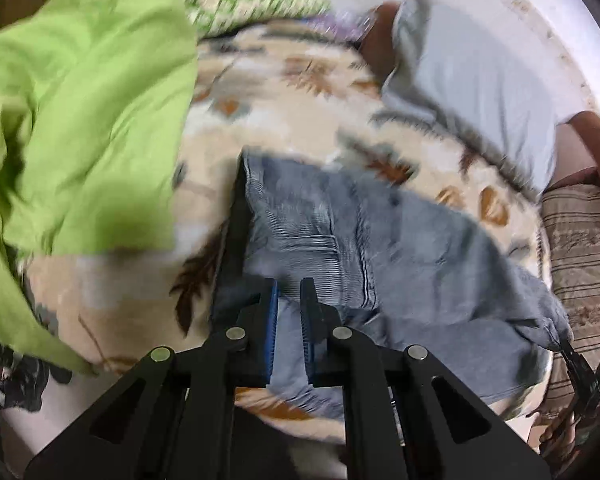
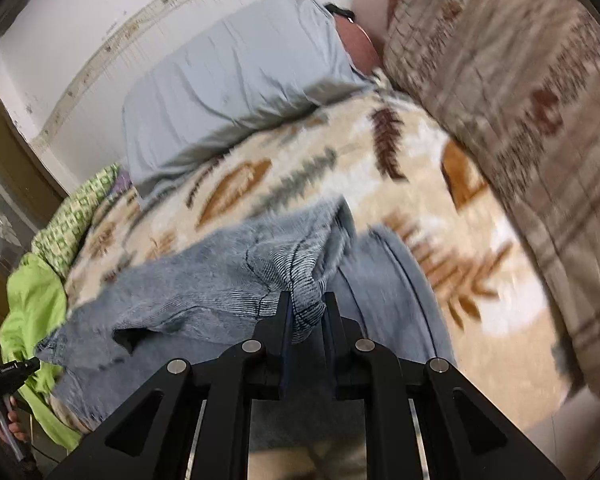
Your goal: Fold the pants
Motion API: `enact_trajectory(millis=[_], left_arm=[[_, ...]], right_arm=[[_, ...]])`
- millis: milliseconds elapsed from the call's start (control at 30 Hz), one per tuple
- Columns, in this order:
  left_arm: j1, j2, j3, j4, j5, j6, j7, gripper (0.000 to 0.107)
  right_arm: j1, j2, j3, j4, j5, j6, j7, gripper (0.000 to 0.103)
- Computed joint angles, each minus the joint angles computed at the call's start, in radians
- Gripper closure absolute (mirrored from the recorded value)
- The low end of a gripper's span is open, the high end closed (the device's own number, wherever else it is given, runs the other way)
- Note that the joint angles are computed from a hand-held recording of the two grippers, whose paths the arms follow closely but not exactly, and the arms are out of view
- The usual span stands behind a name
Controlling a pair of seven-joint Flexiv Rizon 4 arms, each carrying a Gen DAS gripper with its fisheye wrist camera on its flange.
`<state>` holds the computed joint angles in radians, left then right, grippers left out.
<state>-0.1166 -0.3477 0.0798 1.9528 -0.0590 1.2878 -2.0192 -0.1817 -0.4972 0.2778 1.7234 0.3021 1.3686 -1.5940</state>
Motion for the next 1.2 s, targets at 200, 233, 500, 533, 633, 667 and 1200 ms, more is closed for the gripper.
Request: enact_trajectory(millis=[200, 233, 500, 533, 633, 667, 1200], left_arm=[[0.040, -0.003, -0.042, 0.047, -0.073, 0.007, 0.029, 0.098], [0.049, 0.002, -0.056, 0.060, -0.096, 0.018, 0.044, 0.098], [0.080, 0.004, -0.193, 0.075, -0.343, 0.081, 0.233, 0.040], [0.090, -0.003, -0.217, 0.072, -0.374, 0.085, 0.260, 0.040], [0.117, -0.033, -0.280, 0.059, -0.478, 0.067, 0.330, 0.040], [0.121, -0.039, -0.293, 0.060, -0.508, 0.064, 0.346, 0.040], [0.103, -0.128, -0.318, -0.003, -0.760, 0.036, 0.430, 0.040]], right_arm=[[0.015, -0.011, -0.031, 0.039, -0.009, 0.004, 0.061, 0.084], [0.027, -0.005, -0.046, 0.050, -0.016, 0.013, 0.082, 0.083], [0.051, 0.088, -0.088, 0.179, -0.087, 0.157, 0.218, 0.052], [0.010, 0.094, -0.036, 0.179, -0.069, 0.164, 0.197, 0.048], [-0.143, 0.078, 0.163, 0.125, 0.032, 0.103, 0.084, 0.036], [-0.171, 0.069, 0.204, 0.099, 0.069, 0.066, 0.048, 0.035], [-0.155, -0.166, 0.256, -0.237, 0.483, -0.323, 0.009, 0.029]])
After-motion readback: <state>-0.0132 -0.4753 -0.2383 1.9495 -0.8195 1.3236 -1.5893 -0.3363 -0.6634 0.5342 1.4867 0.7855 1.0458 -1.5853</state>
